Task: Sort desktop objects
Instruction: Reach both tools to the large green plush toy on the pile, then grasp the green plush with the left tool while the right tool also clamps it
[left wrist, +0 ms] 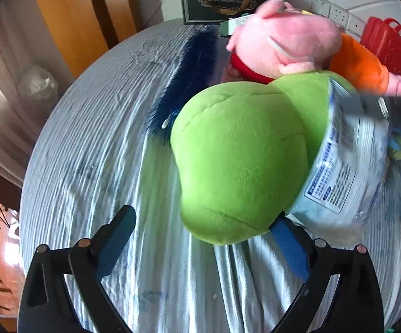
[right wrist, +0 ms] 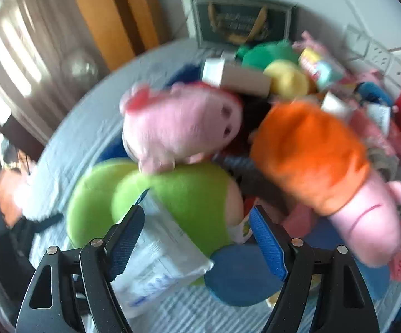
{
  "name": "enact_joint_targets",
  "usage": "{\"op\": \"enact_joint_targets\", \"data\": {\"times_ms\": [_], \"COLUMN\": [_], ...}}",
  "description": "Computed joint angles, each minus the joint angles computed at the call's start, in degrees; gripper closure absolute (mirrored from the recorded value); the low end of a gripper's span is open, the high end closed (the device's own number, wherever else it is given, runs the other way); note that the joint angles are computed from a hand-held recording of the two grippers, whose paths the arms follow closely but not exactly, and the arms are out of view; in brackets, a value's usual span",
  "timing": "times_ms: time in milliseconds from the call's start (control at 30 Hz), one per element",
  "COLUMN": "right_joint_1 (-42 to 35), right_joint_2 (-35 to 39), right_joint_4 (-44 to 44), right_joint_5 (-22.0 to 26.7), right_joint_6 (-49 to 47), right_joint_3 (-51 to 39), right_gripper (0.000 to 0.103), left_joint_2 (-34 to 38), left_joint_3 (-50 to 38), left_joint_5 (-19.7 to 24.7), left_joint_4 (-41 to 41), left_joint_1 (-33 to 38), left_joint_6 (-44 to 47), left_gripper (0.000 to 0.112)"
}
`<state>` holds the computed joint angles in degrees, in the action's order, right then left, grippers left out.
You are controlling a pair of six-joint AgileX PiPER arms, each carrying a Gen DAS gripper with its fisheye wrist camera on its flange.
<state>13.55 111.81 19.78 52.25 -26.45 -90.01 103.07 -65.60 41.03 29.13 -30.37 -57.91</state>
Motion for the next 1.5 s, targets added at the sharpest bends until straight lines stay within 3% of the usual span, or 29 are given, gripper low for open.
{"op": "enact_joint_targets", "data": {"times_ms": [200,267,333,433,567,667,700,900,1000,1067,1300,1500], "right_joint_1": [-1.7,-4.2,-7.9,-11.5,-15.1,-15.8,-15.5,-10.3,-6.1,-3.4,0.5,-0.4], "right_joint_2": [-6.4,-8.3,-10.4,-13.8,-17.1,-17.7,-17.8,-13.8,-8.7,-4.6,3.3,7.9], "right_joint_4": [-6.9,-5.8,-1.8,0.9,3.7,4.9,5.2,8.2,6.4,2.9,-3.9,0.0], "right_joint_5": [-4.4,-4.2,-2.7,-2.1,-1.4,0.2,0.2,-0.3,-1.1,0.4,1.3,2.6], "right_joint_6": [-1.4,-3.5,-6.8,-8.9,-9.8,-10.1,-10.3,-11.9,-11.3,-9.2,-4.4,-6.2], "right_joint_3": [13.6,15.9,16.9,17.5,16.3,14.1,14.1,11.8,6.8,2.7,-0.5,-3.6], "right_gripper": [0.018,0.018,0.018,0.018,0.017,0.016,0.016,0.017,0.017,0.016,0.0,0.001], "left_joint_2": [-4.4,-8.4,-9.5,-5.9,2.3,6.6,6.1,0.3,-2.6,-3.2,3.4,4.5], "left_joint_3": [-0.5,0.1,-2.0,-7.0,-14.4,-18.7,-17.7,-8.8,-2.4,0.0,-4.8,-6.1], "left_joint_5": [1.0,-0.3,1.4,2.2,1.7,7.4,7.3,6.6,-2.7,-5.9,-3.8,-2.7], "left_joint_4": [-4.1,-2.2,2.8,5.7,-4.1,1.4,1.7,2.8,-6.9,-6.4,-5.3,-2.4], "left_joint_1": [-0.9,-2.3,-4.2,-4.3,-3.9,-9.4,-10.4,-7.2,-1.8,-1.6,-0.6,-0.2], "left_joint_6": [1.2,-1.1,-5.7,-8.5,-0.8,0.4,0.6,-6.0,-1.9,-2.9,0.9,5.0], "left_gripper": [0.015,0.015,0.015,0.015,0.015,0.015,0.015,0.015,0.015,0.015,0.009,0.009]}}
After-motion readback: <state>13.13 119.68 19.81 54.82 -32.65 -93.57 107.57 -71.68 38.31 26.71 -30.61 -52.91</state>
